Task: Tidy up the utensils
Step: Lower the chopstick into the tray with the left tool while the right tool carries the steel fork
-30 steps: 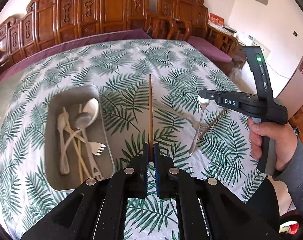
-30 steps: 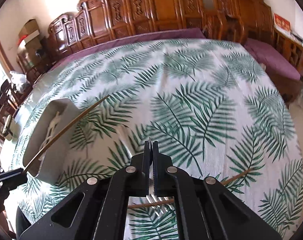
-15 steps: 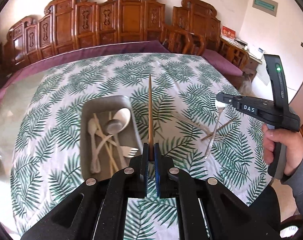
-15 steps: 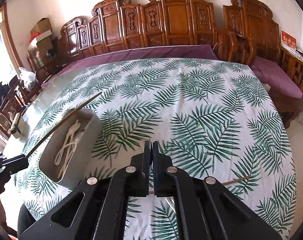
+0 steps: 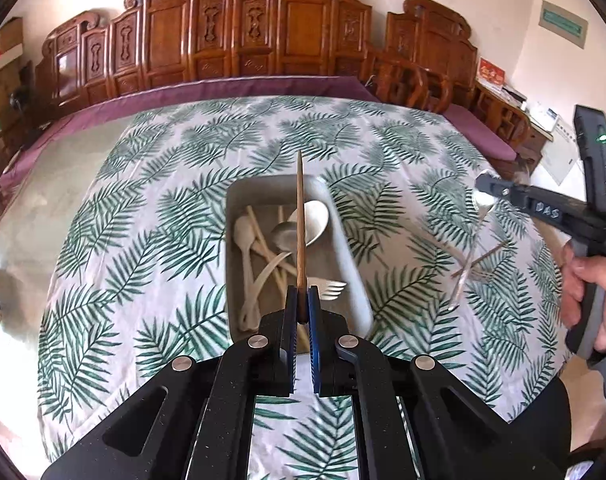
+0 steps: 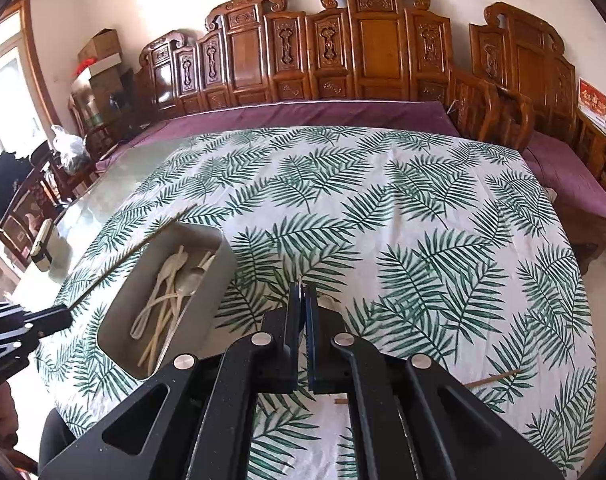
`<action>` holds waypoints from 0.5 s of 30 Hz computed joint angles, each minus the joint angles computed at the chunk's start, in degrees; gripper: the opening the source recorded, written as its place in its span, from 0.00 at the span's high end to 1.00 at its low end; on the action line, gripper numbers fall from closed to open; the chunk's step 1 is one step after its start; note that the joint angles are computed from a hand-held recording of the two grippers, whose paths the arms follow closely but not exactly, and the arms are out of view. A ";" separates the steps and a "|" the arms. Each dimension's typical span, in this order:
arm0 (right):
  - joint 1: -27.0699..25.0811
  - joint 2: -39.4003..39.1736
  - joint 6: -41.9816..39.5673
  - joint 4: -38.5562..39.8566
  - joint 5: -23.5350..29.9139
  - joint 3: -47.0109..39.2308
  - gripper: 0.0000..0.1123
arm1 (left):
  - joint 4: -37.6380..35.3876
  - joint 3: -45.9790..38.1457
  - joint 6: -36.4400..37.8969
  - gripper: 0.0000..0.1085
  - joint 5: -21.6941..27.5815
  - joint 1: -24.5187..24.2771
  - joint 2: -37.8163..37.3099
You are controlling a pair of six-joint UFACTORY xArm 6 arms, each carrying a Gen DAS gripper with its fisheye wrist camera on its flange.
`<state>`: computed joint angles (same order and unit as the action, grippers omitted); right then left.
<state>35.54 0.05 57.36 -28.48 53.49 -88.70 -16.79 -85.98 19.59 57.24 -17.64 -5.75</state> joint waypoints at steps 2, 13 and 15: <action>0.14 0.60 -0.40 0.18 0.00 -0.87 0.97 | 0.51 0.17 -0.14 0.96 0.33 0.46 0.42; 0.92 2.82 -1.88 1.18 -0.23 -3.70 0.97 | 1.80 1.03 -1.29 0.96 0.69 1.12 2.15; 1.02 3.06 -2.10 1.38 -0.31 -4.09 0.97 | 1.99 0.76 -1.41 0.96 0.55 1.00 2.61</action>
<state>36.56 3.11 55.25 -27.10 53.18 -92.79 -14.80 -85.22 18.18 57.79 -16.64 -3.14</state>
